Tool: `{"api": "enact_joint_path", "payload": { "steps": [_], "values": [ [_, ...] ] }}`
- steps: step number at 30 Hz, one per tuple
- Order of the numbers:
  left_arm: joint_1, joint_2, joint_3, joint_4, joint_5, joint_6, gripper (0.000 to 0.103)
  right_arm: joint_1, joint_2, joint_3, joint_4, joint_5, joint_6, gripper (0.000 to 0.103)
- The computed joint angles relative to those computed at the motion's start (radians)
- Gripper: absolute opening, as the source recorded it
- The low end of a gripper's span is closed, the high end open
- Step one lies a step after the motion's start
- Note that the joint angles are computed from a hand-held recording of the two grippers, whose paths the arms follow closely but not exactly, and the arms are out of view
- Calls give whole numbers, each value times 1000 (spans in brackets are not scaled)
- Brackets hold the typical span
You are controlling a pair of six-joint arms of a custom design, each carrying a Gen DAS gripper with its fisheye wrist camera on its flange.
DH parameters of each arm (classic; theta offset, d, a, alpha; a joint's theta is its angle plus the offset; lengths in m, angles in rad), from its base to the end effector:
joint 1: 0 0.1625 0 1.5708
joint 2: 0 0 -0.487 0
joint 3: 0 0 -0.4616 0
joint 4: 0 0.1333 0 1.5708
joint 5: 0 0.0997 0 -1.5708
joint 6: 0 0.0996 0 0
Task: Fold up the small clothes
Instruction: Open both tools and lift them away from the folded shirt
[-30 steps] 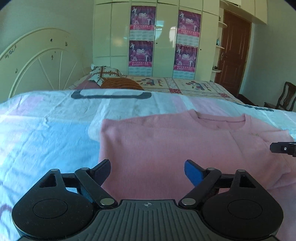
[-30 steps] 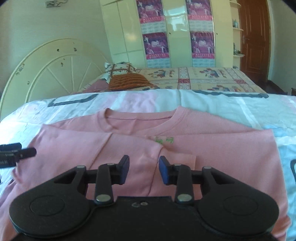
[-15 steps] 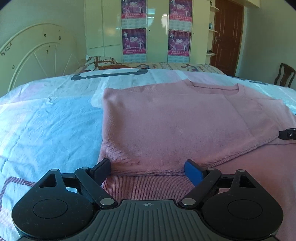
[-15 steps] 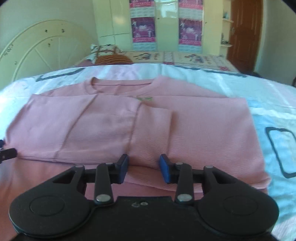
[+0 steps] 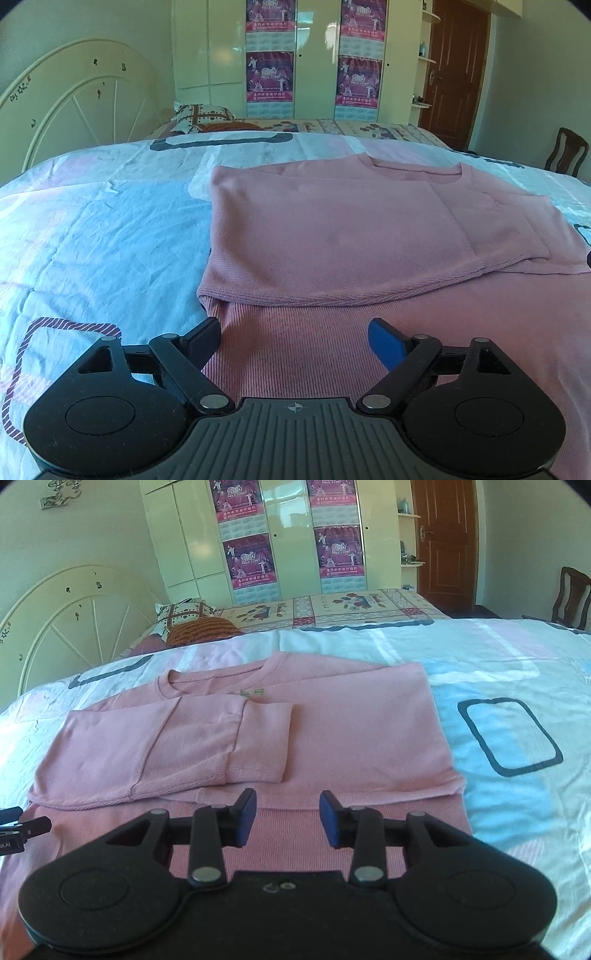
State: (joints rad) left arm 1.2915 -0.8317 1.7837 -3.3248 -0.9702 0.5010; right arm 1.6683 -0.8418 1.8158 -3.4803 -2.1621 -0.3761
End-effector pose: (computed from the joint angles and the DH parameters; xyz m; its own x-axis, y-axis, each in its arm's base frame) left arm -0.0174 -0.7484 0.1610 -0.7017 0.1780 -0.6898 0.6028 0.6645 -0.4417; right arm 0.1465 -0.6986 0.1751 -0.7879 0.1232 0.6033 -0.3733 0.6837 -0.6271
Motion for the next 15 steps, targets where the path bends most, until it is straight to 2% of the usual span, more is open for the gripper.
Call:
{"api": "enact_joint_path", "payload": {
  "steps": [15],
  "values": [
    [-75, -68, 196, -99, 121, -20, 86, -14, -132, 178, -30, 78, 13, 38]
  ]
}}
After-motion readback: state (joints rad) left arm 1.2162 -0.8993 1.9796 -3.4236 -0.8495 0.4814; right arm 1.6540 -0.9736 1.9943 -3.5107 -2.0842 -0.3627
